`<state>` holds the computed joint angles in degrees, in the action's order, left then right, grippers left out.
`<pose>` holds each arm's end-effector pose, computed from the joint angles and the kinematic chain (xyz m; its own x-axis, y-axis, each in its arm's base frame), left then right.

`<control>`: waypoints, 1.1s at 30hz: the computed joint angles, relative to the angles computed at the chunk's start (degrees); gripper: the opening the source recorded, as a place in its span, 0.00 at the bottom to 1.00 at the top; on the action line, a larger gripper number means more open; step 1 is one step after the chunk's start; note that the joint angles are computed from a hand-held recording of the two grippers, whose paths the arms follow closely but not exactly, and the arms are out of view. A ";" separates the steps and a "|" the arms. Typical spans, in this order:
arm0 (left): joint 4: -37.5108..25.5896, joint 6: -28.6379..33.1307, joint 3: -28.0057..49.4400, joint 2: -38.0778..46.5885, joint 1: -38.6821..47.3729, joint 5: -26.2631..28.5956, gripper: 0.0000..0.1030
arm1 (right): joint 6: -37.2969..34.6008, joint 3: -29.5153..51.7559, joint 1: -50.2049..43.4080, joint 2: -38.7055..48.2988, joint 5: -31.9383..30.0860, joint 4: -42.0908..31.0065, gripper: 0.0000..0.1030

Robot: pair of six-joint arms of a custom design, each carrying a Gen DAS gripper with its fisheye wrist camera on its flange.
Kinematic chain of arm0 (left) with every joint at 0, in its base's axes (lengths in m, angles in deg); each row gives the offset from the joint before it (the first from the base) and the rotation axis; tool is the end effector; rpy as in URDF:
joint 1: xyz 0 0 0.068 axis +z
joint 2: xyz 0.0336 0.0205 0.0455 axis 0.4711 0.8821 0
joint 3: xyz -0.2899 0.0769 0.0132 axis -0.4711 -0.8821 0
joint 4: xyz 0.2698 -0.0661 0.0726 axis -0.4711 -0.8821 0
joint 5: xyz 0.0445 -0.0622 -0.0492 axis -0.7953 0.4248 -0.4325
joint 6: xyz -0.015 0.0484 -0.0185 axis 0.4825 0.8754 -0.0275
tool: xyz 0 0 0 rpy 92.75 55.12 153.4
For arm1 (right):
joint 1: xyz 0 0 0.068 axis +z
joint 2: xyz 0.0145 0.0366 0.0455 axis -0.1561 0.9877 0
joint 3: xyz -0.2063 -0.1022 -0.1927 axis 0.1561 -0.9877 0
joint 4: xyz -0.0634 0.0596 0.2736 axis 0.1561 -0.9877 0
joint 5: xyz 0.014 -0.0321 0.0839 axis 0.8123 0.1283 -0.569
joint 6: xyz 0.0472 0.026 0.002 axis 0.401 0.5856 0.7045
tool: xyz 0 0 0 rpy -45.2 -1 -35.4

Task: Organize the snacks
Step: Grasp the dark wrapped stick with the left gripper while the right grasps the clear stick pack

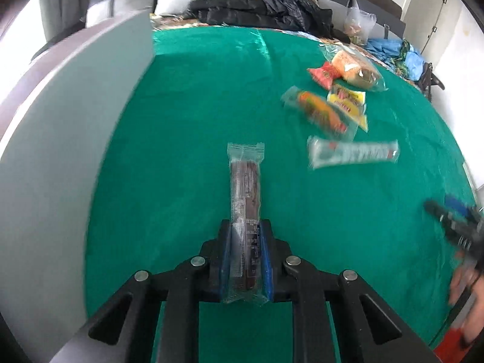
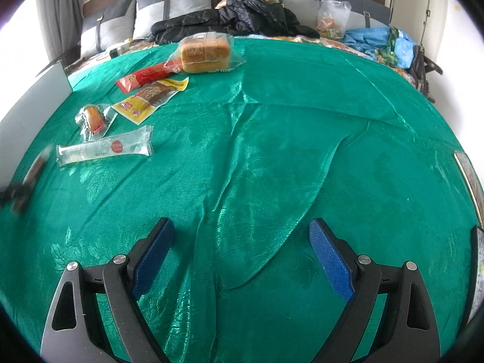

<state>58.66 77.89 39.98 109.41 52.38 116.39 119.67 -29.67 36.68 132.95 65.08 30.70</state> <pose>0.2977 0.1159 0.0561 -0.7739 0.3741 -0.5110 0.4911 0.8640 -0.1110 0.1437 0.1186 0.0598 -0.7427 0.3144 -0.5913 0.4035 0.9148 -0.0204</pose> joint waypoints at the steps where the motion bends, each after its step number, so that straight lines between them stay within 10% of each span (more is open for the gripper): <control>1: 0.16 1.21 -0.31 0.08 0.98 0.94 0.34 | 0.00 0.00 0.00 0.00 0.00 0.00 0.90; 4: 0.38 1.84 0.21 1.11 1.16 2.37 0.80 | 0.03 0.02 0.02 0.02 0.00 -0.01 0.90; 10: 15.27 1.40 -4.47 2.81 -0.05 1.78 0.86 | -0.32 -0.38 -0.64 0.18 -0.17 0.39 0.91; 18: 13.78 0.13 -2.94 3.52 -0.96 0.82 1.00 | -0.77 -0.46 -0.96 0.42 -0.42 1.22 0.92; 26: 13.78 0.00 -2.79 3.66 -1.07 0.85 1.00 | -46.87 21.26 -8.06 4.77 -11.89 -2.70 0.90; 31: 13.87 -0.07 -2.76 3.75 -1.12 0.85 1.00 | -58.13 42.54 -10.12 22.68 -18.46 -17.06 0.87; 33: 13.93 -0.07 -2.78 3.81 -1.13 0.87 1.00 | -58.27 46.10 -11.00 25.54 -21.26 -20.70 0.66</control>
